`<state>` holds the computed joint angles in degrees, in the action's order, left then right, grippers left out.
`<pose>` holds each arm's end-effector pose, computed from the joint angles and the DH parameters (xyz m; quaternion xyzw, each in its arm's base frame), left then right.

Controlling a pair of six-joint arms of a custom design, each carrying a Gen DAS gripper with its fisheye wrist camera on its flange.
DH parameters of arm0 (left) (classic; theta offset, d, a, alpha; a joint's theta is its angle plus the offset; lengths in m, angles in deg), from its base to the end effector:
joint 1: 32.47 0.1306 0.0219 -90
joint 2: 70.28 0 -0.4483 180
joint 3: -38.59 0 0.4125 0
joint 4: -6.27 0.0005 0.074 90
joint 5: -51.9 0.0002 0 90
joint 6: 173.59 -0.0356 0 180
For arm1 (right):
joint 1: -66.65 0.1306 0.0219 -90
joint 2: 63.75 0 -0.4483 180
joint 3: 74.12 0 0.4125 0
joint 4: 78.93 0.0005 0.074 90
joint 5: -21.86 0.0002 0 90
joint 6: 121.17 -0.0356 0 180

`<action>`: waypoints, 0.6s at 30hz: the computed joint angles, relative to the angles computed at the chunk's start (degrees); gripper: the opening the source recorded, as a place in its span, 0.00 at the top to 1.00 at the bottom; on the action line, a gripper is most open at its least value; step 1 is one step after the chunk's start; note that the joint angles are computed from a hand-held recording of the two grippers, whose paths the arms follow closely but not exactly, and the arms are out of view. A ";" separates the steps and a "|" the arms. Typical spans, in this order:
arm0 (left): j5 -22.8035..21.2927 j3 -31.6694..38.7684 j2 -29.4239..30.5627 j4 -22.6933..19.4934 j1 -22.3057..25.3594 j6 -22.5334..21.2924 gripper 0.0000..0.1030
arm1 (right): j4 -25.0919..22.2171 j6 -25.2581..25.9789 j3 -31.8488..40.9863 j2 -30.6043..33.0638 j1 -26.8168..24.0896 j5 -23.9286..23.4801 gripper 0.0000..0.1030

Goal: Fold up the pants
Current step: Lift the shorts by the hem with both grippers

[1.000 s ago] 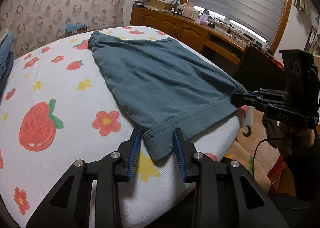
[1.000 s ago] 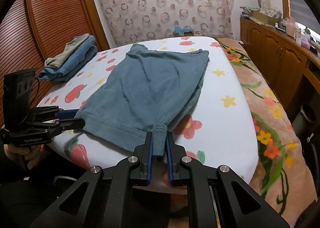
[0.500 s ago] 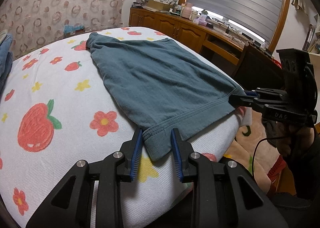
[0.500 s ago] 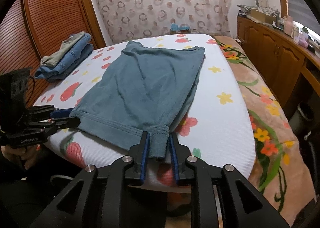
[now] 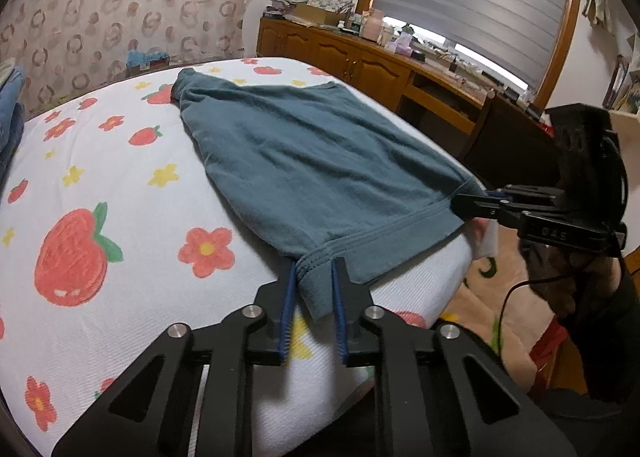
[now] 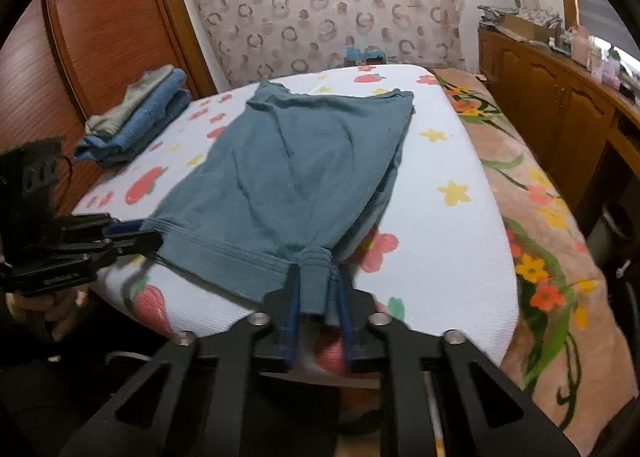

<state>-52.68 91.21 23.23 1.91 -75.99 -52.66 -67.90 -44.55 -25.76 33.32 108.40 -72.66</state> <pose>0.3230 -0.2951 0.2309 0.0526 0.9170 -0.1350 0.3716 0.3236 0.2919 0.1985 -0.2366 0.8653 0.2352 0.3742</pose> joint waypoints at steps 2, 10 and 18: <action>-0.30 0.13 -0.74 0.01 0.01 -0.58 0.85 | 0.58 -0.30 0.01 -0.17 -0.12 -0.57 0.89; -4.54 0.43 -8.17 -0.04 0.76 -3.53 0.87 | 1.95 3.60 1.31 -4.44 0.88 -0.31 0.89; -11.02 2.75 -17.46 -2.51 0.85 -8.83 0.87 | 0.61 9.88 5.22 -11.39 3.08 1.17 0.89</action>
